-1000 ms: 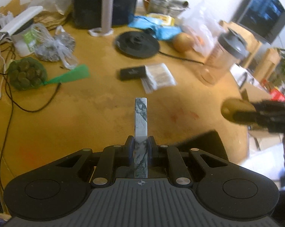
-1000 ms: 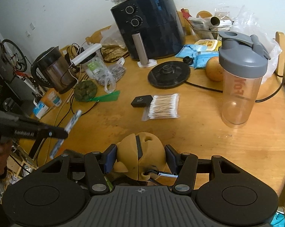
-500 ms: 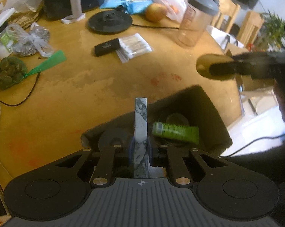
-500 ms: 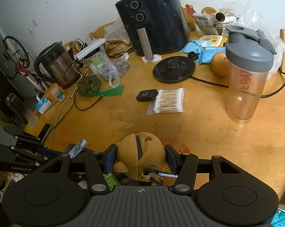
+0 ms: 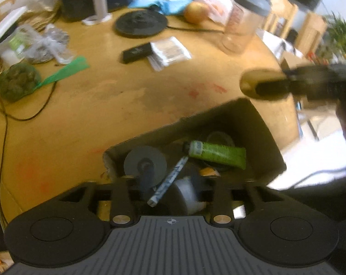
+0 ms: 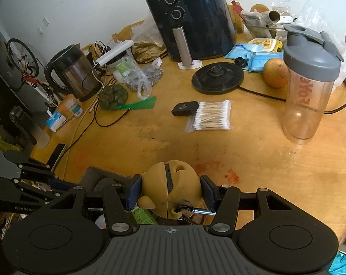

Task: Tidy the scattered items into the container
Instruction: 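Carry the stick to the box with the left tool while the right tool carries the piggy, then open the left tool to drop the stick while the right tool releases the piggy into the box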

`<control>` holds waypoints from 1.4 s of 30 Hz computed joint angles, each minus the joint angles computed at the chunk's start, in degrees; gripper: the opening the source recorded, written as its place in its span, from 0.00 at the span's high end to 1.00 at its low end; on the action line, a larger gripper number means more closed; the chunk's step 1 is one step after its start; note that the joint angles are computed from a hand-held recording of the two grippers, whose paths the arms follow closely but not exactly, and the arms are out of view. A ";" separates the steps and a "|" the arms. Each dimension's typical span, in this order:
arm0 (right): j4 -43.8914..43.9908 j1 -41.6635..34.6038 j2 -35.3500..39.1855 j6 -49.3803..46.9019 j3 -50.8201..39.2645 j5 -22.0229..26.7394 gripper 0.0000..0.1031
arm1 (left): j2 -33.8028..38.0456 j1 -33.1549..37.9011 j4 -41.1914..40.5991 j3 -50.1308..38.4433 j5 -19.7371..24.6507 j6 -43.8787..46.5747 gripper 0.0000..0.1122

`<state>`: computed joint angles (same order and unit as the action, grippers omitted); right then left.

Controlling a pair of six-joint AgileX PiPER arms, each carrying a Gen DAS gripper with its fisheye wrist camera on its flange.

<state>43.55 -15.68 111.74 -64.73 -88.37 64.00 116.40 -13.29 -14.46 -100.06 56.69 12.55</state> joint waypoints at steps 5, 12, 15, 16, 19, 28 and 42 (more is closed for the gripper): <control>-0.71 0.17 -0.08 -0.36 0.66 0.37 0.44 | -2.17 0.36 0.35 2.92 -3.93 -5.49 0.52; -2.01 1.49 0.13 -1.49 1.22 1.44 0.44 | -3.75 0.13 2.27 5.46 -6.70 -10.48 0.52; -2.71 2.23 0.25 -1.98 1.62 1.49 0.44 | -4.47 0.32 2.59 6.65 -7.29 -11.44 0.52; -2.91 2.47 0.31 -2.11 1.75 1.51 0.44 | -4.80 0.40 2.63 7.17 -7.55 -11.65 0.52; -3.42 3.19 0.65 -2.19 1.82 1.53 0.44 | -5.51 0.78 2.51 8.35 -7.93 -12.02 0.52; -3.24 5.36 2.18 -5.94 0.83 1.88 0.43 | -6.72 1.74 3.15 10.13 -8.29 -13.39 0.52; -0.66 4.66 -0.03 -8.93 4.15 -5.63 0.00 | -5.41 0.60 5.70 8.14 -10.18 -13.41 0.49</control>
<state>42.89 -11.01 111.72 -73.66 -84.22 58.37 110.99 -12.69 -8.76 -91.92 46.51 -0.86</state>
